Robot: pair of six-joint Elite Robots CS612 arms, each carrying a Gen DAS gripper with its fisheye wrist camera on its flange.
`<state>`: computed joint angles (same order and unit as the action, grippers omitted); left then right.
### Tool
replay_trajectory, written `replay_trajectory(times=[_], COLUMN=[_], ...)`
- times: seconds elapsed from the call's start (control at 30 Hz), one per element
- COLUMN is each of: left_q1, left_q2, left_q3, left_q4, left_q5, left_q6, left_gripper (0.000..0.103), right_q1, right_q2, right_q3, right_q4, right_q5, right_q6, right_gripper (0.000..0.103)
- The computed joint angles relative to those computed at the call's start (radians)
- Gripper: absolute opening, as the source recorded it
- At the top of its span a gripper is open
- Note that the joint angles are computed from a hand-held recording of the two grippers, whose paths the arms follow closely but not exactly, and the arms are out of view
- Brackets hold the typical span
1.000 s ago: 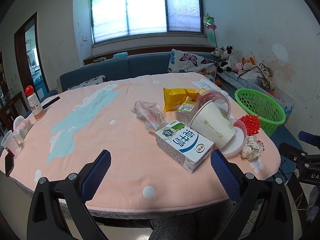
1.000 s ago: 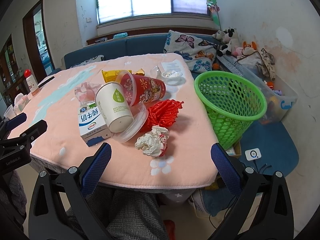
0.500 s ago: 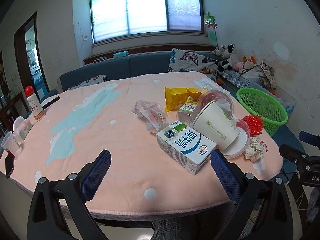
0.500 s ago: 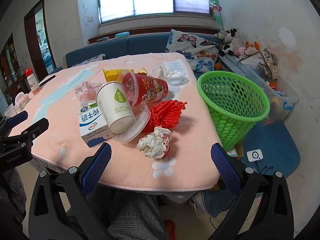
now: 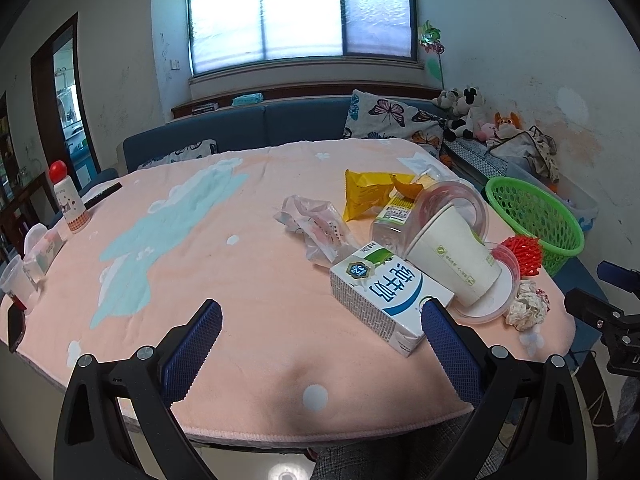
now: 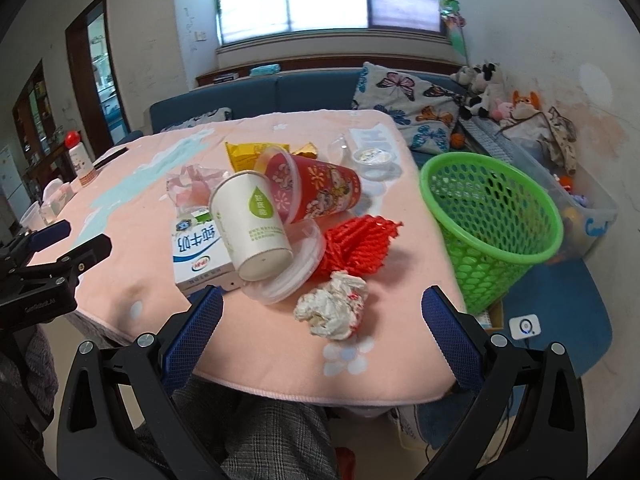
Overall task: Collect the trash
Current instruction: 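Grasp the white paper cup with the right gripper while the left gripper approaches the milk carton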
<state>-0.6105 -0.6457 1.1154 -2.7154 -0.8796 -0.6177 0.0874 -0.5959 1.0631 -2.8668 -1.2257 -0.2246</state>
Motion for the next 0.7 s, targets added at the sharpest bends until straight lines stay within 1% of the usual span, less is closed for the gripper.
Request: replay_trajectory(times=[0.17,0.27,0.4,0.5,0.6,0.7], left_q1=[0.009,0.015,0.020,0.025,0.029,0.034], left_q2=[-0.001,-0.003,-0.006,-0.009,-0.012,-0.016], left_q3=[0.000,0.003,0.006,0.011,0.014,0.019], left_q4=[0.012,0.017,0.026,0.033,0.044,0.052], left_q5=[-0.009,-0.008,-0.007,-0.011,-0.012,-0.016], left_q6=[-0.018,-0.030,-0.046,-0.062,-0.079,-0.096], left_gripper=[0.097,0.097,0.097,0.097,0.097,0.097], right_q1=[0.005,0.008,0.015,0.020,0.027,0.035], right_q2=[0.016,0.029,0.050,0.068,0.086,0.108], right_q3=[-0.038,-0.072,-0.122,-0.166,-0.205,-0.253], right_q4=[0.039,0.077,0.128,0.189,0.234,0.283], right_q5=[0.037,0.072,0.108,0.129,0.143,0.142], right_q6=[-0.049,-0.088,-0.139,-0.186,-0.230,-0.264], right_gripper=[0.098,0.097,0.091,0.086,0.083,0.079])
